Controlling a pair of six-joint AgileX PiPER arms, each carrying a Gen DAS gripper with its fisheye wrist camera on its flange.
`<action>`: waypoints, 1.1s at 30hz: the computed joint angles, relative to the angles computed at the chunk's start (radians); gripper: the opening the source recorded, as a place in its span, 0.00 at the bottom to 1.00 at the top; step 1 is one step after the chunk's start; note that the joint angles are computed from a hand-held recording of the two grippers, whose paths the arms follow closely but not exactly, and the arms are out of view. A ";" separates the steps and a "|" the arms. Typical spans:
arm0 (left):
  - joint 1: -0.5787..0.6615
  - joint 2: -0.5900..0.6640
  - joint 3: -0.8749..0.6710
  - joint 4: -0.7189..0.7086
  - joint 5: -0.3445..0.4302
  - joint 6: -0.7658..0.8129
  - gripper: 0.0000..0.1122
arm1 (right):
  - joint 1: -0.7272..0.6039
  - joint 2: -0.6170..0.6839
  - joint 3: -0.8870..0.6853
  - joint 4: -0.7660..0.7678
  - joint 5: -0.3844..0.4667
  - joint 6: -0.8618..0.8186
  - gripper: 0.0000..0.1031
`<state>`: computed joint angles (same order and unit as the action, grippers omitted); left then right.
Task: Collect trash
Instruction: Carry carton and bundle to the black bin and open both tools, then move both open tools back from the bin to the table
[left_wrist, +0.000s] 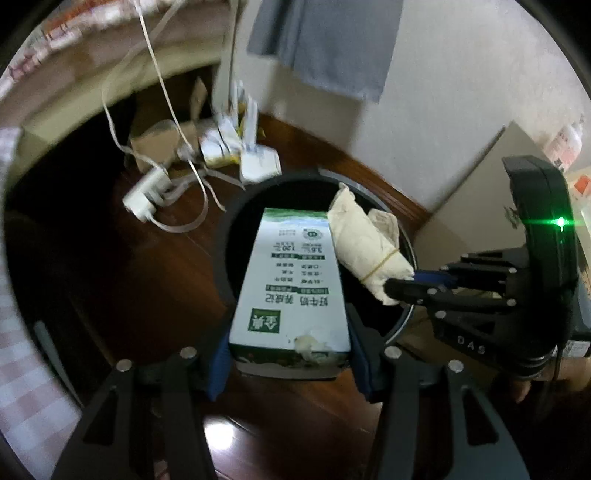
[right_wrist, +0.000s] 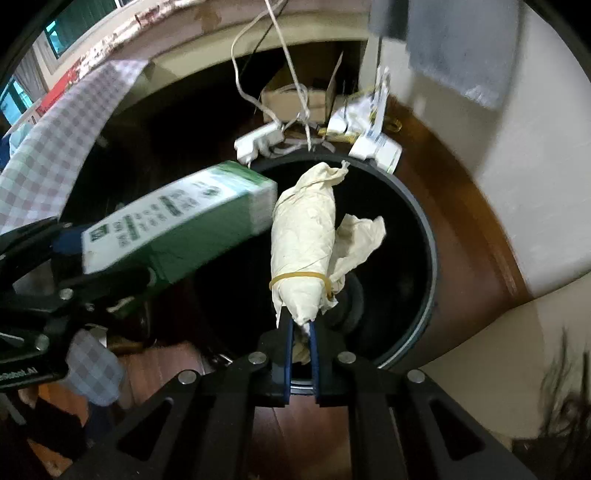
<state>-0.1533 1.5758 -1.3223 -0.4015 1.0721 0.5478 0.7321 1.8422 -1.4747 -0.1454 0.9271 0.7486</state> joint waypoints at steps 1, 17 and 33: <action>-0.014 0.002 -0.001 0.048 -0.010 -0.034 0.60 | -0.005 0.012 -0.002 -0.001 0.012 -0.004 0.40; -0.018 -0.187 0.152 0.217 -0.162 -0.163 0.91 | 0.058 -0.100 0.095 -0.242 0.048 0.322 1.00; 0.079 -0.328 0.110 0.151 -0.096 -0.127 0.91 | 0.233 -0.150 0.012 -0.494 0.266 0.556 1.00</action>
<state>-0.0741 1.2478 -1.2124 -0.2507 0.9760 0.4210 0.9651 1.6924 -1.4632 -0.6389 1.1927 1.3047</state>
